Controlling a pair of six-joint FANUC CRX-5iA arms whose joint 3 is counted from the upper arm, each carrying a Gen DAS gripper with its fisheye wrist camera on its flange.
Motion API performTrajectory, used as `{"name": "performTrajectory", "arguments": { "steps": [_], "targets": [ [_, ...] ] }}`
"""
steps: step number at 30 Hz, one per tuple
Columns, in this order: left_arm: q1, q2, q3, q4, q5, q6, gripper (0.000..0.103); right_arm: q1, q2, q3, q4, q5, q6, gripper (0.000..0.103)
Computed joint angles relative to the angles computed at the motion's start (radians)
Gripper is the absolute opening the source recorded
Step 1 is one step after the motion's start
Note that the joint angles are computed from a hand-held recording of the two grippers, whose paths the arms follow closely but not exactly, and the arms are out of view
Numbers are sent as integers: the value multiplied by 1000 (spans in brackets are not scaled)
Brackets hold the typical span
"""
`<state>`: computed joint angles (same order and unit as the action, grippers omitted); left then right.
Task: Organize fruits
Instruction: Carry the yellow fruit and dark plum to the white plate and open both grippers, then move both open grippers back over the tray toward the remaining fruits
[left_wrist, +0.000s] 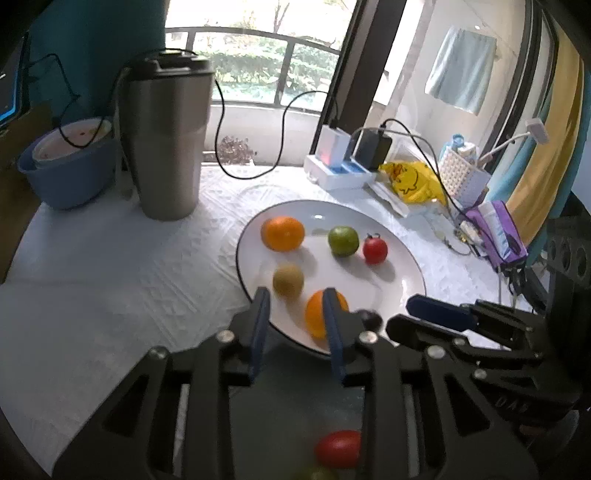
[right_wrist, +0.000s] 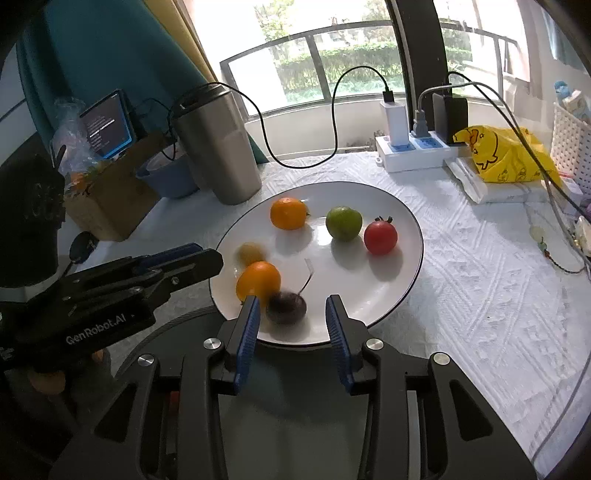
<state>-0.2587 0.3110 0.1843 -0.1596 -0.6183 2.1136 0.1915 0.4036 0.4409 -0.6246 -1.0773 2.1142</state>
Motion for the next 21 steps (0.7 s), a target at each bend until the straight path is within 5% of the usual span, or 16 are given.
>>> {"name": "performTrajectory", "arguments": {
  "steps": [3,21],
  "targets": [
    [-1,-23,-23,0,17,14,43,-1,-18,-16,-3,5,5,39],
    [-63,-161,-115,-125,15,143,43,-5,-172,-167,-12,44,42,39]
  ]
}}
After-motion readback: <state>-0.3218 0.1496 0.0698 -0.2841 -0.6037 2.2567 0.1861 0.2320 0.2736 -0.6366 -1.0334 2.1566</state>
